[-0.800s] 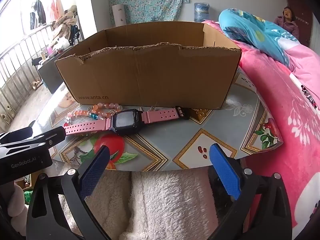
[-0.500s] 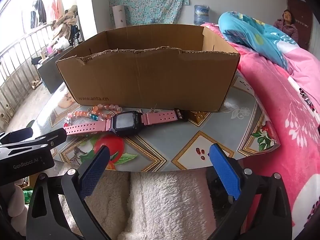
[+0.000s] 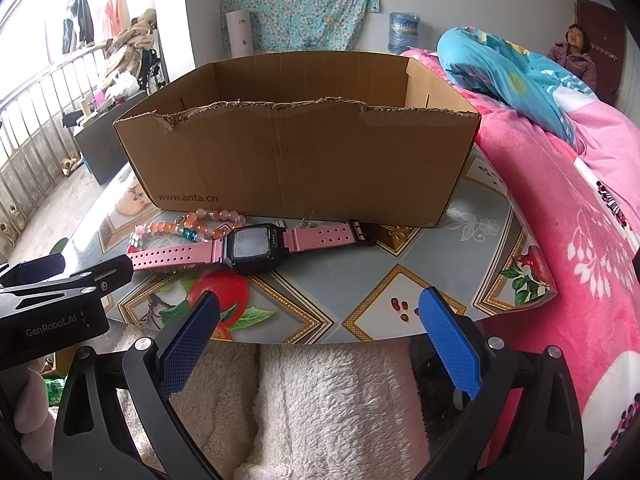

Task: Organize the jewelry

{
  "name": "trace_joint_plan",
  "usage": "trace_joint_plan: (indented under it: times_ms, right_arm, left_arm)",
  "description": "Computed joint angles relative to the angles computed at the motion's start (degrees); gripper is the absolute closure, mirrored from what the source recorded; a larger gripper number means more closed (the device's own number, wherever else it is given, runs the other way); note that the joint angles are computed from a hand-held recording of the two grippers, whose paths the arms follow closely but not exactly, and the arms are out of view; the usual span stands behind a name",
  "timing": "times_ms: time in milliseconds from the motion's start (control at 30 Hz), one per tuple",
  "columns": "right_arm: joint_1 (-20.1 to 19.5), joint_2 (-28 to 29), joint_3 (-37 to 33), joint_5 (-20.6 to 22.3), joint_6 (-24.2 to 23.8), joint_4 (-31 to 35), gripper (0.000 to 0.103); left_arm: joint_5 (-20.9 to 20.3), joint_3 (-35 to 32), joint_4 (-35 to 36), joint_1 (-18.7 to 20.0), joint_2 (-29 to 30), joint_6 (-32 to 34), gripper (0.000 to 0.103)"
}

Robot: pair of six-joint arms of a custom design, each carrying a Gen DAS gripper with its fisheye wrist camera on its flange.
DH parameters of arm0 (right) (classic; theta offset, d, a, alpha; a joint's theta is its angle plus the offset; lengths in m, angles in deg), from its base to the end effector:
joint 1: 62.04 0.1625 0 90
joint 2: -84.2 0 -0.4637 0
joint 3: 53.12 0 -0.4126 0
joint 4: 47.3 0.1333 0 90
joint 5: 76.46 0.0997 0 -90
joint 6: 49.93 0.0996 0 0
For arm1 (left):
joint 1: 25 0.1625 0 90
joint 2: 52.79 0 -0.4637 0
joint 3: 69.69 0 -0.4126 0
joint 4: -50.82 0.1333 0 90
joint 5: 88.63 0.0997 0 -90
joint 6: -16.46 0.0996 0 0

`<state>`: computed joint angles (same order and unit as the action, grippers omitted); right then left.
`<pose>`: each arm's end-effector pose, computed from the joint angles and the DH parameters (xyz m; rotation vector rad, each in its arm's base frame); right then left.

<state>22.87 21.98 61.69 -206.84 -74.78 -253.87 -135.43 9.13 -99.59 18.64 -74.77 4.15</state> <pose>0.0172 -0.5825 0.3013 -0.1096 -2.0525 1.0186 -0.4107 -0.6701 -0.0756 0.6909 2.3600 -0.5437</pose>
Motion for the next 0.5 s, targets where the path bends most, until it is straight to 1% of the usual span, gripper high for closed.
trace_joint_plan:
  times_ms: [500]
  right_arm:
    - [0.2,0.3,0.0,-0.2,-0.4,-0.6,0.006]
  left_arm:
    - [0.2,0.1,-0.2,0.0,-0.1,0.0,0.008]
